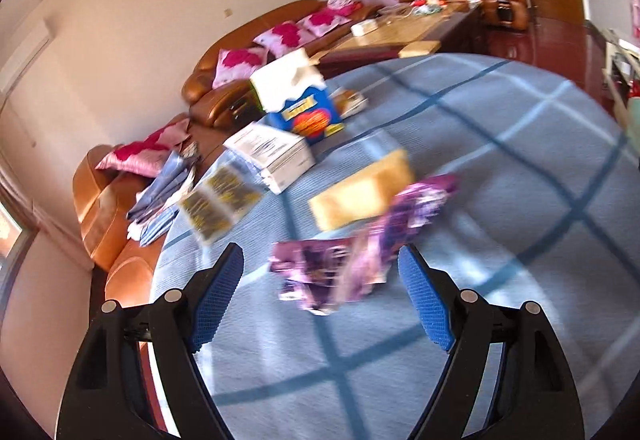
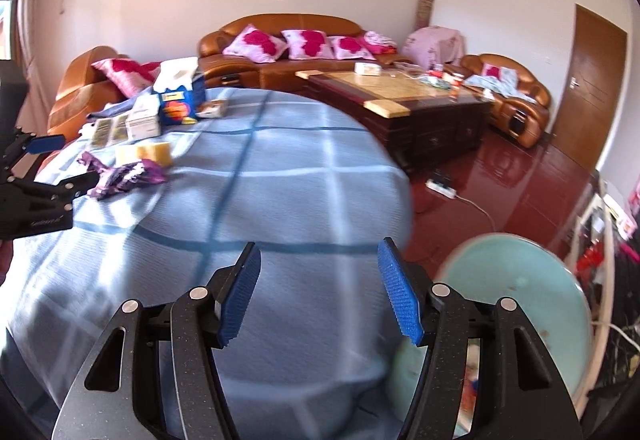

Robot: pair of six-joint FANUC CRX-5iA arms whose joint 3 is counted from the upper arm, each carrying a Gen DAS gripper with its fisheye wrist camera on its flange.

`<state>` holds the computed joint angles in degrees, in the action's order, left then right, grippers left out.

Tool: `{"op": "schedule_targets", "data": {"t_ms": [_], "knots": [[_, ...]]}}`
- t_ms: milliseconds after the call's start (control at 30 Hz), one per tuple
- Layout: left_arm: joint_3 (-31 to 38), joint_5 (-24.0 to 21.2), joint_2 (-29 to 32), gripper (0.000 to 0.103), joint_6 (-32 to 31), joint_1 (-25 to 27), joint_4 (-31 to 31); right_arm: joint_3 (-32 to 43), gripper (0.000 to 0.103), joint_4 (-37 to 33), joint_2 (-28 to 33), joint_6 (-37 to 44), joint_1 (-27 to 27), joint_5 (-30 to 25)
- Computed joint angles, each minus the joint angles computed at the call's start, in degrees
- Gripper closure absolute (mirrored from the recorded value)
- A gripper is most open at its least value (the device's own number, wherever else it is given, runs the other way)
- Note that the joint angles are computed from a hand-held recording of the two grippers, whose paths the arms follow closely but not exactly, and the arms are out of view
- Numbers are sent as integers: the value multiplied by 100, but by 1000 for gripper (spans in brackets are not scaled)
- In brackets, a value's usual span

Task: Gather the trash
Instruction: 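Move both tools back over the table toward the purple wrapper and sponge, then grasp the purple foil wrapper with the left tool while the right tool grasps the yellow sponge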

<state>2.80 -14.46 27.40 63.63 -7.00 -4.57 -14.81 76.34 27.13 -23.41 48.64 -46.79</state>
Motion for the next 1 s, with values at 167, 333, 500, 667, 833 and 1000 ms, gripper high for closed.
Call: {"op": "schedule_targets", "data": {"t_ms": [167, 333, 500, 667, 833, 1000], "knots": [[146, -213, 273, 25, -804, 66, 607, 511, 42, -58, 345, 370, -74, 167], [321, -543, 485, 33, -1146, 79, 921, 738, 41, -190, 514, 570, -84, 252], [166, -741, 532, 91, -2181, 206, 2038, 761, 41, -246, 548, 618, -75, 280], [-328, -441, 312, 93, -3003, 237, 2891, 770, 40, -271, 551, 654, -69, 301], [-845, -103, 43, 93, -3809, 301, 3833, 845, 40, -288, 567, 752, -67, 330], [-1077, 258, -127, 93, -4121, 334, 4359, 1021, 40, -318, 659, 966, -78, 347]]}}
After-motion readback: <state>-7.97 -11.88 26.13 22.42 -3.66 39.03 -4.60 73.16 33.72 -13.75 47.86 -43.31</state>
